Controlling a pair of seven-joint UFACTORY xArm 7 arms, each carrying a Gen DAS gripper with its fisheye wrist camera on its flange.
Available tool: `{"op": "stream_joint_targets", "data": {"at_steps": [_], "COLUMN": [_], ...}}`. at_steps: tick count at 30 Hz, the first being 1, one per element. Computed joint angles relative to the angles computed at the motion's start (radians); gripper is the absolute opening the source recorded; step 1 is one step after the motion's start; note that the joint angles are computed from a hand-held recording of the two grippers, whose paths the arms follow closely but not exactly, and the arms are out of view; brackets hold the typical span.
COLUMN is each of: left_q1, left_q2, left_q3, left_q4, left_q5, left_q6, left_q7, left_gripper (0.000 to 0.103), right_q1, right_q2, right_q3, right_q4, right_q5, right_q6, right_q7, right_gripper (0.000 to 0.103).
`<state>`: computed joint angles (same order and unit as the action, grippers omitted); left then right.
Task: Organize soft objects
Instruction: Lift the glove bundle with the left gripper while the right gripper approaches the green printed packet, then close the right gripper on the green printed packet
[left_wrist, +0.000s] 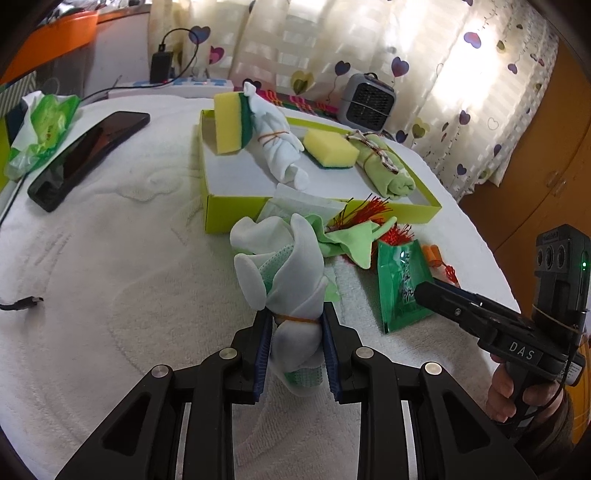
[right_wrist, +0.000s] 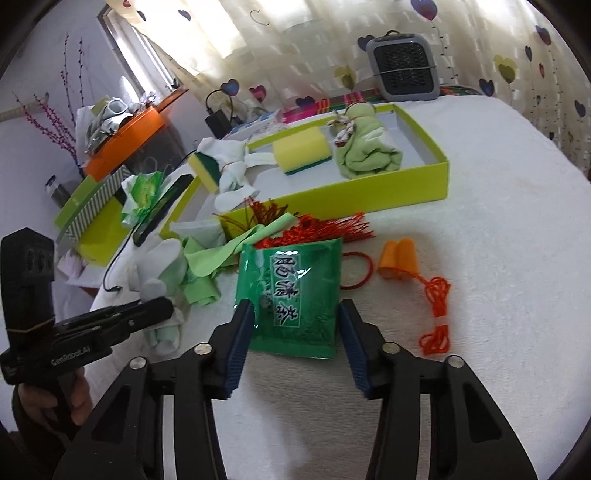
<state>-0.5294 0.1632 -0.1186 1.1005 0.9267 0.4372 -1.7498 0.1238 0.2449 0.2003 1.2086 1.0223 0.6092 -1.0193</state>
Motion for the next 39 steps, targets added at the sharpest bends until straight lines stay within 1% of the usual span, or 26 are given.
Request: {"op": "stream_joint_targets", "data": {"at_steps": [3, 5, 9, 12, 14, 15, 16, 17, 19, 21, 23, 25, 29, 30, 32, 33, 34, 35, 37, 39], "left_q1": [0.0, 0.0, -0.002, -0.003, -0.003, -0.003, -0.005, -0.006, -0.007, -0.007, -0.008, -0.009, -0.01, -0.009, -0.011, -0.011, -0.01, -0.011, -0.011, -0.011], "left_q2": [0.003, 0.007, 0.01, 0.01, 0.011, 0.013, 0.015, 0.015, 0.017, 0.017, 0.018, 0.019, 0.018, 0.018, 0.022, 0.021, 0.02, 0.023, 0.023, 0.021], "left_q3": [0.001, 0.001, 0.005, 0.007, 0.007, 0.008, 0.008, 0.008, 0.01, 0.011, 0.011, 0.013, 0.014, 0.014, 0.014, 0.014, 0.015, 0.014, 0.015, 0.016], "left_q4": [0.001, 0.004, 0.004, 0.004, 0.005, 0.005, 0.007, 0.008, 0.009, 0.009, 0.01, 0.01, 0.01, 0.009, 0.013, 0.014, 0.011, 0.015, 0.016, 0.013], "left_q5": [-0.002, -0.007, -0.011, -0.013, -0.017, -0.016, -0.017, -0.016, -0.016, -0.016, -0.016, -0.015, -0.014, -0.015, -0.014, -0.015, -0.015, -0.015, -0.015, -0.015], "left_q6": [-0.003, -0.006, -0.009, -0.012, -0.012, -0.012, -0.009, -0.008, -0.009, -0.011, -0.011, -0.013, -0.013, -0.014, -0.012, -0.01, -0.013, -0.01, -0.009, -0.012], "left_q7": [0.002, 0.006, 0.009, 0.011, 0.015, 0.015, 0.016, 0.016, 0.016, 0.016, 0.014, 0.012, 0.011, 0.012, 0.012, 0.013, 0.014, 0.016, 0.017, 0.015], "left_gripper": [0.024, 0.024, 0.024, 0.024, 0.024, 0.024, 0.024, 0.024, 0.024, 0.024, 0.024, 0.024, 0.024, 0.024, 0.024, 0.024, 0.024, 0.024, 0.024, 0.024], "right_q1": [0.005, 0.009, 0.016, 0.014, 0.025, 0.033, 0.036, 0.04, 0.063, 0.093, 0.118, 0.115, 0.098, 0.102, 0.111, 0.113, 0.107, 0.098, 0.09, 0.083], "right_q2": [0.017, 0.027, 0.012, -0.002, -0.009, -0.01, -0.012, -0.013, -0.017, -0.021, -0.024, -0.023, -0.016, -0.016, -0.02, -0.021, -0.024, -0.024, -0.023, -0.024], "right_q3": [0.001, 0.001, 0.011, 0.015, 0.014, 0.013, 0.016, 0.019, 0.021, 0.019, 0.016, 0.024, 0.04, 0.039, 0.034, 0.032, 0.037, 0.044, 0.047, 0.051], "right_q4": [0.017, 0.029, 0.009, -0.007, -0.018, -0.02, -0.022, -0.023, -0.035, -0.053, -0.074, -0.08, -0.076, -0.079, -0.09, -0.096, -0.1, -0.1, -0.1, -0.102], "right_q5": [-0.01, -0.036, -0.065, -0.077, -0.091, -0.107, -0.111, -0.116, -0.153, -0.223, -0.303, -0.332, -0.344, -0.361, -0.403, -0.42, -0.421, -0.415, -0.414, -0.414], "right_q6": [-0.007, -0.009, -0.042, -0.028, -0.051, -0.062, -0.063, -0.064, -0.104, -0.164, -0.224, -0.245, -0.254, -0.264, -0.291, -0.306, -0.312, -0.313, -0.319, -0.325], "right_q7": [0.023, 0.05, 0.042, 0.024, 0.021, 0.028, 0.025, 0.021, 0.039, 0.071, 0.123, 0.149, 0.176, 0.188, 0.228, 0.25, 0.256, 0.255, 0.265, 0.273], "right_gripper": [0.047, 0.047, 0.047, 0.047, 0.048, 0.052, 0.061, 0.065, 0.075, 0.078, 0.078, 0.078, 0.078, 0.077, 0.071, 0.066, 0.062, 0.06, 0.051, 0.046]}}
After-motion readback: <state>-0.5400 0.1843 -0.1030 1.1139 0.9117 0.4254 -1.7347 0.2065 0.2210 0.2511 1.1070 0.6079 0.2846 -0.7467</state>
